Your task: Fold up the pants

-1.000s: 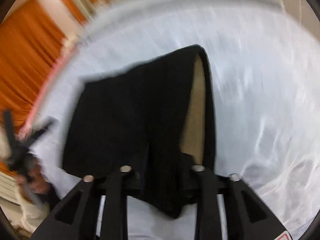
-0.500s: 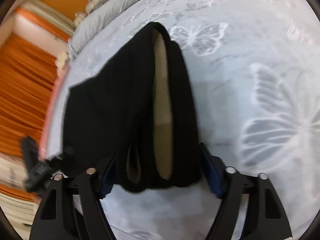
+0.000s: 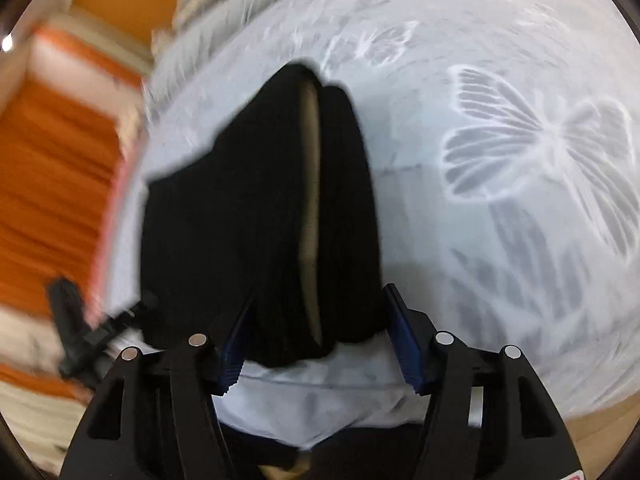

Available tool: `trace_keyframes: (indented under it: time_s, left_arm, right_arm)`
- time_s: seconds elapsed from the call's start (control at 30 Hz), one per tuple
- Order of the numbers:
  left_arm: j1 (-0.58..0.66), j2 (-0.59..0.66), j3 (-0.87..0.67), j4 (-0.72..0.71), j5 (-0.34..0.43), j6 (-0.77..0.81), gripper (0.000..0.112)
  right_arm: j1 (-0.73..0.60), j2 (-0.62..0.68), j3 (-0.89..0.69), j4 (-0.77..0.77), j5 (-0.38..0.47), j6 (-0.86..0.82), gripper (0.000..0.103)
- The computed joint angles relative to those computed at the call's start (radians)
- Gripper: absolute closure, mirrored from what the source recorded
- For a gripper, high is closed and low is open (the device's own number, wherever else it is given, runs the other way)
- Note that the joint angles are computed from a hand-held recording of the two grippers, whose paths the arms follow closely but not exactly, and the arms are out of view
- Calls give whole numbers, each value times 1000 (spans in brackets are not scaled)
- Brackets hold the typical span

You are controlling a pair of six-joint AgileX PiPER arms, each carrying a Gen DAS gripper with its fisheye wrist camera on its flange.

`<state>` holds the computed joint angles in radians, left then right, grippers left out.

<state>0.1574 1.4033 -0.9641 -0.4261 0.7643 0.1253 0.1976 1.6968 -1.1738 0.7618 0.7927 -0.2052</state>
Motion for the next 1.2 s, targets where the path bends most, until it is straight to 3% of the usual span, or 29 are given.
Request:
trace_keyframes:
  time_s: [0.03,0.07,0.13,0.2,0.27,0.33,0.43,0.47,0.53,0.6,0.67,0.73,0.83,0.93,1.03,1.1,1.17,1.2]
  left_arm:
    - [-36,-33,-10,100,-12,-93,51]
    - [-62,-84,-13,200,-39,-164,47]
    - [-123,-140,-60,400,-64,-329,32]
    - [-200,-109,-141,575,-55,-508,31]
    - [-223,-31,-236,607,-31,-564,31]
    - [-207,62,-313,527,-34,-522,31]
    - [-194,247,-409,463,8,-450,31]
    - [-183,338,-461,451,54,-434,31]
    - [-125,413,-486,308,55,-305,30]
    - [-64,431,-492,164,84,-253,30]
    - [-64,388,-470,181,47,-271,32]
    - [-113,329,-432,349,-28,-359,32]
    - [-202,288,-403,595,-41,-535,32]
    - [-228,224,-350,701,-57,-589,32]
    - [-288,102,-236,831,-49,-672,19]
    - [-290,68,-196,811,-50,-648,17]
    - [-296,31,-142,790,-43,-647,16]
    - [-301,22,-119,790,-37,-656,16]
  right_arm:
    - [-1,-65,35,-1,-47,-9,58]
    - [9,-117,42,-43,-90,6,82]
    - [46,-147,-17,-152,-95,91,102]
    - [114,-117,-137,-238,-96,138,102]
    - [186,-37,-272,-325,-85,174,102]
    - [222,86,-422,-335,-25,166,102]
    - [245,313,-639,-481,66,260,102]
    - [205,372,-659,-471,62,252,103]
    - [127,400,-615,-330,8,237,103]
    - [91,326,-517,-245,-23,192,103]
    - [143,254,-465,-320,-71,164,103]
    - [159,235,-459,-383,-54,194,103]
    - [139,286,-490,-457,-19,298,103]
    - [155,133,-359,-489,-77,322,100]
    - [199,-16,-232,-620,-90,411,96]
    - [210,-70,-166,-664,-82,453,92]
    - [212,-112,-88,-690,-89,493,70]
    - [219,-124,-61,-720,-105,538,66]
